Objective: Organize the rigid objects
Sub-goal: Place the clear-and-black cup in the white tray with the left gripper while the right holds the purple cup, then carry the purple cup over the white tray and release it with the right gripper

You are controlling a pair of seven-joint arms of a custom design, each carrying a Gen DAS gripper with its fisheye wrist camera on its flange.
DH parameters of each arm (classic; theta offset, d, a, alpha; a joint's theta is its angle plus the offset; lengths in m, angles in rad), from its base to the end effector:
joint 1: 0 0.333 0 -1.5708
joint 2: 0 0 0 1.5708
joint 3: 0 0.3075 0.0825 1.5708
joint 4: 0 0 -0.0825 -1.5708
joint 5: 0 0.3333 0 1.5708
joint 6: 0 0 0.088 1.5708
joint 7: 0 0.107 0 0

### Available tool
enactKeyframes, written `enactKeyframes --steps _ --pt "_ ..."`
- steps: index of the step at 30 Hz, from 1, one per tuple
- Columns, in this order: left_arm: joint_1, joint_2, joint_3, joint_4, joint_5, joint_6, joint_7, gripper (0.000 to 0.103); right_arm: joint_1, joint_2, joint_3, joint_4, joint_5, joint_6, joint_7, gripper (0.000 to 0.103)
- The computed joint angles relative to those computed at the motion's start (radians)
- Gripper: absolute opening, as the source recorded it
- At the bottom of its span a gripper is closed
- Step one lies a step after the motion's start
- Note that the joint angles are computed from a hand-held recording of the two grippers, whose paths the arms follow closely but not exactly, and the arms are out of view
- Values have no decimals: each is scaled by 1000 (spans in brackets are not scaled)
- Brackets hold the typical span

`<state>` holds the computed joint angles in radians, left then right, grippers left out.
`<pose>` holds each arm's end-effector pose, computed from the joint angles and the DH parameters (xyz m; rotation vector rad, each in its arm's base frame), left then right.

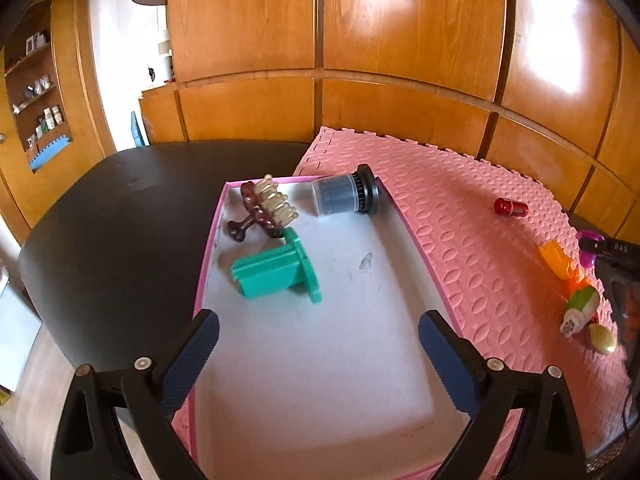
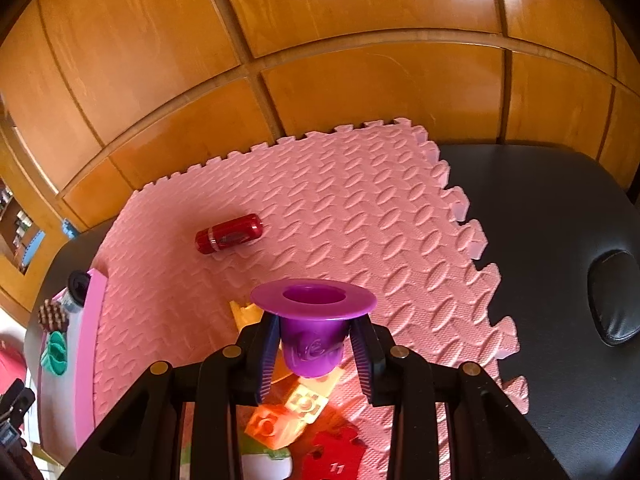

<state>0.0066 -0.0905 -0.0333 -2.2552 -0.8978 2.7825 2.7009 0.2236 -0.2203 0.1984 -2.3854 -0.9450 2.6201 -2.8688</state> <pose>0.5018 0.0213 0.4784 -1.4206 2.1478 -0.9026 0.4079 0.2075 0.4647 -1.0649 2.2244 -0.6495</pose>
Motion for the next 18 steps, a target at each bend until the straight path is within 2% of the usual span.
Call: enactKeyframes --steps 9,18 --pt "-7 -25 14 -42 -42 37 56 103 70 99 17 153 -4 1 -89 33" --pt "3 -18 22 -54 -35 62 44 103 211 301 -24 384 22 65 -218 33"
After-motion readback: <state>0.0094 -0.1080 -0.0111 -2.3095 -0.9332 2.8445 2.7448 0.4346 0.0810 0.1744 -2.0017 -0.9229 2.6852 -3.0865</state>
